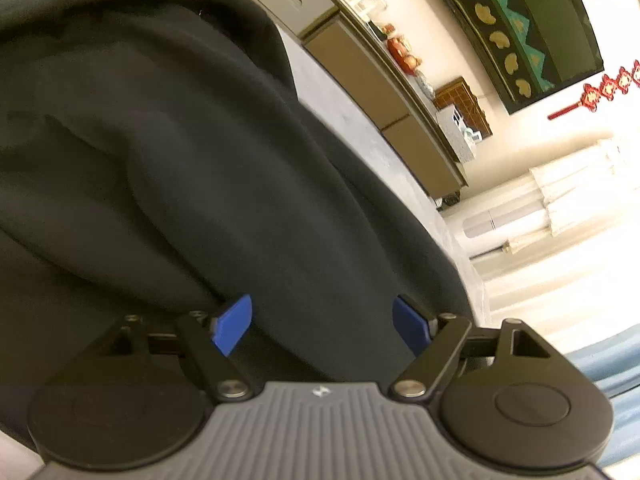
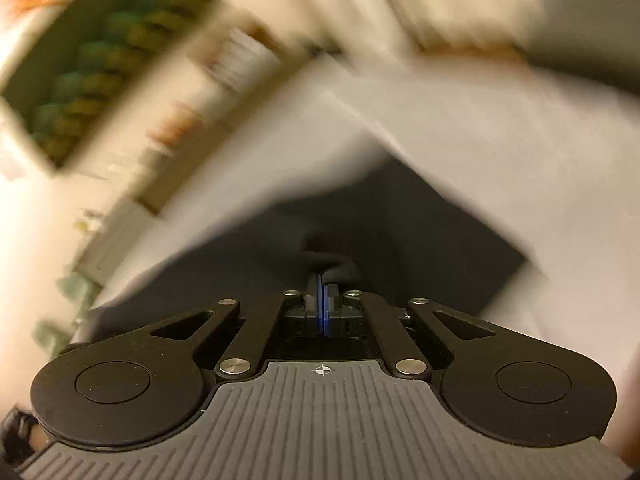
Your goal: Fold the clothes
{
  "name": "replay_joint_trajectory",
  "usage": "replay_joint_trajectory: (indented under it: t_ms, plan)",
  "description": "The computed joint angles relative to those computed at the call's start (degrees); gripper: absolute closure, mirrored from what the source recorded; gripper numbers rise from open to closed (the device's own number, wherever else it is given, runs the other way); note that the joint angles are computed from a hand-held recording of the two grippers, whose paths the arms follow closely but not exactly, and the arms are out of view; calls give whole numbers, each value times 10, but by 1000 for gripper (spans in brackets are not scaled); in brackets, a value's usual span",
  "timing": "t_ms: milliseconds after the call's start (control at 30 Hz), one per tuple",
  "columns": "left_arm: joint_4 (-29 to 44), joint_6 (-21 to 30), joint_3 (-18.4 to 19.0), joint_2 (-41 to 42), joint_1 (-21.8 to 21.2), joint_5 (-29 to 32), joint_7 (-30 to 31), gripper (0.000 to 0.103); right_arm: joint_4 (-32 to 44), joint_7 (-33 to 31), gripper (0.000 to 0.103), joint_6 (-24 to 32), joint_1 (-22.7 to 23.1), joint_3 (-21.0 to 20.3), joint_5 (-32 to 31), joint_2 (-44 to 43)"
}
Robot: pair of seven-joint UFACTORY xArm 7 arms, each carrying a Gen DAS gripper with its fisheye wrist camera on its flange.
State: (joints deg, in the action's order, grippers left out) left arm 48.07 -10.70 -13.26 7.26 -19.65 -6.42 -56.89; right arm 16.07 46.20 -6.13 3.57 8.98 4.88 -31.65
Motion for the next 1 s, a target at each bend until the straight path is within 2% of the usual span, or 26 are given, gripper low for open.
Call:
replay_joint_trajectory:
  t_ms: [33,100,133,167,233,333,400,533,600,633,667,700,733,767,800,867,900,933,1000]
  plan:
    - [-2,2,26,-1,-29,-10,6,24,-4,10,103,13,6,-9,-5,3]
    - [-7,4,72,-3,-79,-31,17,24,-4,14,101,10,-29,23,-29,-4]
    - [-14,0,89,-6,-99,-45,20,24,-3,18,98,-2,-22,17,-17,5]
    - [-21,-6,102,-10,-116,-61,23,24,-5,17,89,-14,10,-14,7,14]
    - [-38,-18,122,-19,-144,-106,39,24,-3,35,86,-34,54,-59,28,34]
    - [-66,-39,122,-38,-164,-185,65,23,8,51,71,-29,47,-47,39,55]
    - [-76,-37,124,-49,-179,-249,106,22,13,55,63,-14,33,-37,40,59]
    - [-90,-58,93,-54,-159,-288,120,23,17,69,58,-12,25,-38,46,74]
    - [-66,-60,88,-34,-155,-311,155,21,17,71,56,-19,24,-39,45,79]
    - [-49,-63,81,-18,-144,-303,157,22,19,70,56,-23,22,-38,43,83]
    - [-33,-67,77,-3,-135,-294,157,29,22,68,57,-27,18,-34,41,88]
    - [-22,-74,70,12,-124,-276,149,60,28,64,64,-29,6,-24,36,97]
    - [-10,-79,61,27,-107,-248,137,81,35,58,76,-31,-3,-18,31,105]
    - [1,-87,53,40,-93,-217,128,101,43,47,100,-34,-8,-19,23,113]
    - [6,-106,55,46,-92,-201,129,100,45,32,101,-45,-31,4,27,114]
    - [-8,-171,41,34,-78,-154,117,100,24,12,103,-109,-124,100,32,82]
    - [-27,-203,34,13,-74,-133,113,100,15,-9,103,-143,-155,135,46,67]
    - [-49,-213,30,-12,-73,-122,120,100,5,-28,103,-157,-164,146,54,47]
    - [-91,-191,21,-46,-59,-70,91,100,-27,-50,103,-122,-130,115,49,-12]
